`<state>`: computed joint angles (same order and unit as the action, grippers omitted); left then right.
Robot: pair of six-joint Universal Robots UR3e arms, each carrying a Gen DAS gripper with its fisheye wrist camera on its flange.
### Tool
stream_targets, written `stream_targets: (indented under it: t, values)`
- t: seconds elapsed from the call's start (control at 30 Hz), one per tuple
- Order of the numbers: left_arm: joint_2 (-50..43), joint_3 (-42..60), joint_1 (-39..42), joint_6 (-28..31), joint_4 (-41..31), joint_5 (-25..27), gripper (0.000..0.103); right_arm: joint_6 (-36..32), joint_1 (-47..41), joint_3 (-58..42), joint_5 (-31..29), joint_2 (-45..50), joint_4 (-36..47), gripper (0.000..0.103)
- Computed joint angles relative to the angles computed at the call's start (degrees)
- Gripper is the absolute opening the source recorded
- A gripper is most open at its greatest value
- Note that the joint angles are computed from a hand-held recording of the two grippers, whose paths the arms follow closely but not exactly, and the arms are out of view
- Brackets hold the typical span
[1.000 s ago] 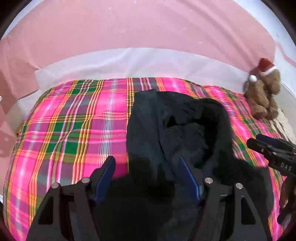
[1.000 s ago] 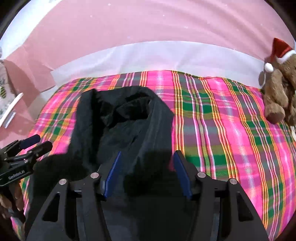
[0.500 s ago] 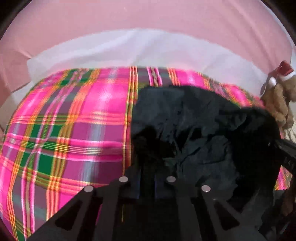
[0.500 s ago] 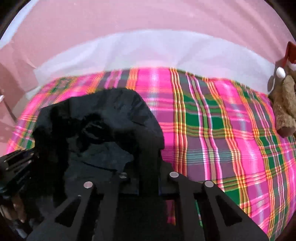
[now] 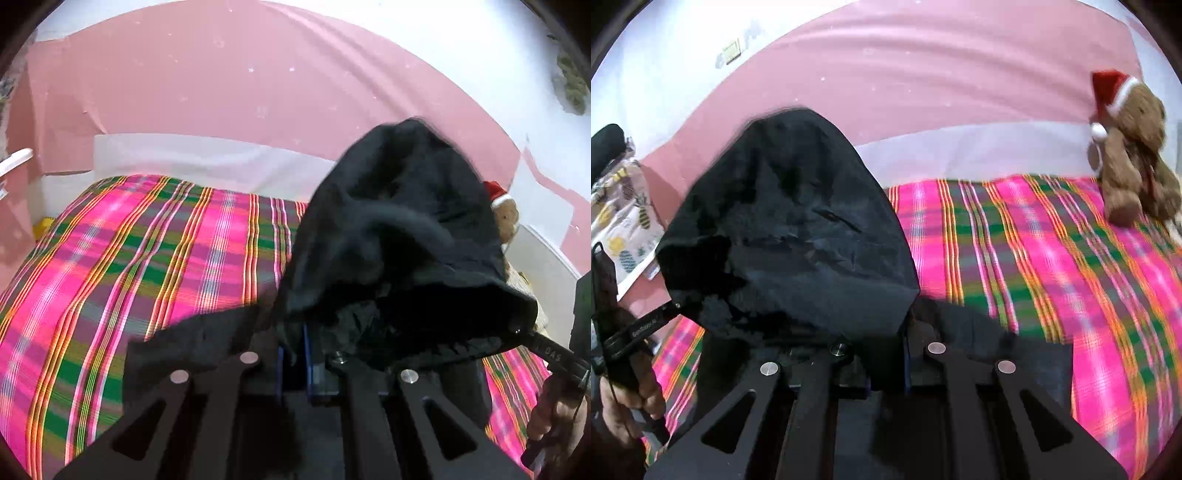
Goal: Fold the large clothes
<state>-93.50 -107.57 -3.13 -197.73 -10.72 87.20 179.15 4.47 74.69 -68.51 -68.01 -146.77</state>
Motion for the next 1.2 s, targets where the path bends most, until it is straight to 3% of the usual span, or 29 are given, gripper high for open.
stream_targets:
  t: [0.13,0.4,0.47,0.57,0.7,0.87,0.93,1.07,1.2]
  values:
    - [6.00,-11.03,-1.62,-1.16,2.98,1.97,0.009,-1.05,-1.23,18.39,1.16,-9.46,-5.61,0.011]
    - [13.04,-24.89,-1.09,-2.06,4.72,0.92,0.012,-6.53,-5.15,38.05,4.70,-19.42,-6.53,0.016]
    - [17.15,-28.67,-0.03,-0.70,2.74,-0.49,0.012,-8.15,-6.50,40.61,5.15,-22.01,-4.67,0.026]
    - [24.43,-33.00,-0.83,0.39,-2.47,1.42,0.012,-11.34,-9.23,44.01,6.76,-27.26,-0.23,0.034]
    - [35.07,-35.53,-0.11,2.23,-11.36,1.41,0.012,-15.01,-11.17,43.75,6.42,-32.98,7.77,0.034]
    - [43.59,-33.23,2.19,3.52,-18.45,0.13,0.012,-15.40,-8.80,39.87,-1.57,-34.75,12.31,0.034]
    - [40.73,-30.17,2.41,4.10,-16.58,-1.82,0.012,-12.90,-8.55,38.73,-2.23,-33.89,9.94,0.034]
    - [23.16,-20.56,-3.03,2.40,-7.73,0.45,0.012,-8.01,-5.84,32.95,2.19,-27.17,4.55,0.034]
    - [8.18,-14.21,-6.76,2.05,-1.13,1.20,0.012,-5.76,1.62,24.51,-0.93,-15.56,-1.54,0.034]
